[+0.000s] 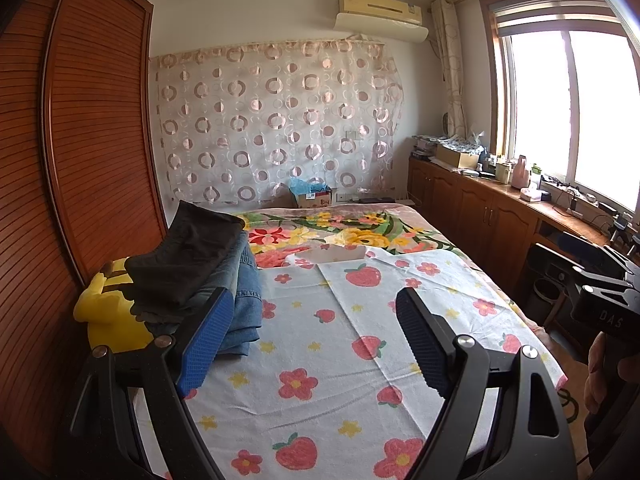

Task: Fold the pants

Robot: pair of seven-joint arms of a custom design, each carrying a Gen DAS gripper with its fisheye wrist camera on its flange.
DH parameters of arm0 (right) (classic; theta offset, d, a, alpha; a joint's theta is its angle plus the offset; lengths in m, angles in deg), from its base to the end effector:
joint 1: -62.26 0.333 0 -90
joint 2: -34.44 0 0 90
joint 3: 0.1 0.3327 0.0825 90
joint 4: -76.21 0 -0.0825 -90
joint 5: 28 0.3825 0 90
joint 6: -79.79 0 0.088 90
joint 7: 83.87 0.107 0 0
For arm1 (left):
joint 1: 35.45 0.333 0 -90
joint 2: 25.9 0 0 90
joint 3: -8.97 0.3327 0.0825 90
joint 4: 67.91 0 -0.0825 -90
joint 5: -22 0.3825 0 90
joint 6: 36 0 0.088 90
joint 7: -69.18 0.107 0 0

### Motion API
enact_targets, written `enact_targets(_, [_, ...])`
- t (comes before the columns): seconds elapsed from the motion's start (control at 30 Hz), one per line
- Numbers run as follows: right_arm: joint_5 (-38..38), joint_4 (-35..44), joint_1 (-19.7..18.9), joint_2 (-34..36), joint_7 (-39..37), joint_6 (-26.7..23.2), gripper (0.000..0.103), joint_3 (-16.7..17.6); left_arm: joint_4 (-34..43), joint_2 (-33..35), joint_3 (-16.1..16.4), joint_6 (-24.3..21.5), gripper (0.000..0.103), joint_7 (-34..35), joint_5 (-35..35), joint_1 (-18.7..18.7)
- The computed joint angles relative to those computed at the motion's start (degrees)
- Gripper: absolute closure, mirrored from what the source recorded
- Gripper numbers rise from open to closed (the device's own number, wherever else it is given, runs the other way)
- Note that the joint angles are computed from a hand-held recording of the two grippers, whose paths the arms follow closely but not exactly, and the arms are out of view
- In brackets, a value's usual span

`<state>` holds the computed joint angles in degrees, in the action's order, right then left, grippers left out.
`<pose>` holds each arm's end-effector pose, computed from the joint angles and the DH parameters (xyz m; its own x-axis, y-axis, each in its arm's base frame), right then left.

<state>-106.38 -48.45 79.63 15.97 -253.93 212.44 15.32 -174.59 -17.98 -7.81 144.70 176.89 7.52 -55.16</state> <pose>0.4191 0.2668 0.6006 -0.3316 -0.9430 -0.0286 -0.2513 0.1175 -0.9608 0.5355 -0.3528 0.6041 -0.6083 -0.7936 -0.0131 -0.3102 0.2529 -0.9164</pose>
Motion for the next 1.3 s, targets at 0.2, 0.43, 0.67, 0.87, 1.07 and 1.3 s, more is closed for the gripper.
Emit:
enact_targets(0.2, [0.02, -0.04, 0.16, -0.02, -0.05, -0.22, 0.016, 0.05, 0.16, 0.08, -0.03, -0.03, 0.019, -0.01, -0.07, -0.01])
enact_targets(0.43, [-0.11, -0.08, 0.24, 0.01, -0.04, -0.29, 0.015, 0.04, 0.22, 0.07, 0.13, -0.12, 0.019, -0.04, -0.05, -0.15])
enact_targets(0.67, [-0.17, -0.13, 0.22, -0.03, 0.06, -0.4, 0.015, 0.08, 0.24, 0.05, 0.22, -0.18, 0.019, -0.14, 0.08, -0.22])
enact_targets(0.87, [-0.17, -0.18, 0.21, -0.05, 0.02, -0.3, 0.015, 0.05, 0.28, 0.04, 0.36, -0.23, 0.019, -0.38, 0.3, -0.35])
enact_targets(1.07, [-0.12, -0.18, 0.19, -0.11, -0.11, -0.24, 0.015, 0.03, 0.23, 0.02, 0.22, -0.18, 0.019, -0.33, 0.31, -0.21])
enact_targets(1.3, [-0.14, -0.16, 0.14, -0.15, -0.14, -0.29, 0.015, 0.03, 0.23, 0.0, 0.67, -0.25, 0.019, -0.97, 0.94, -0.59])
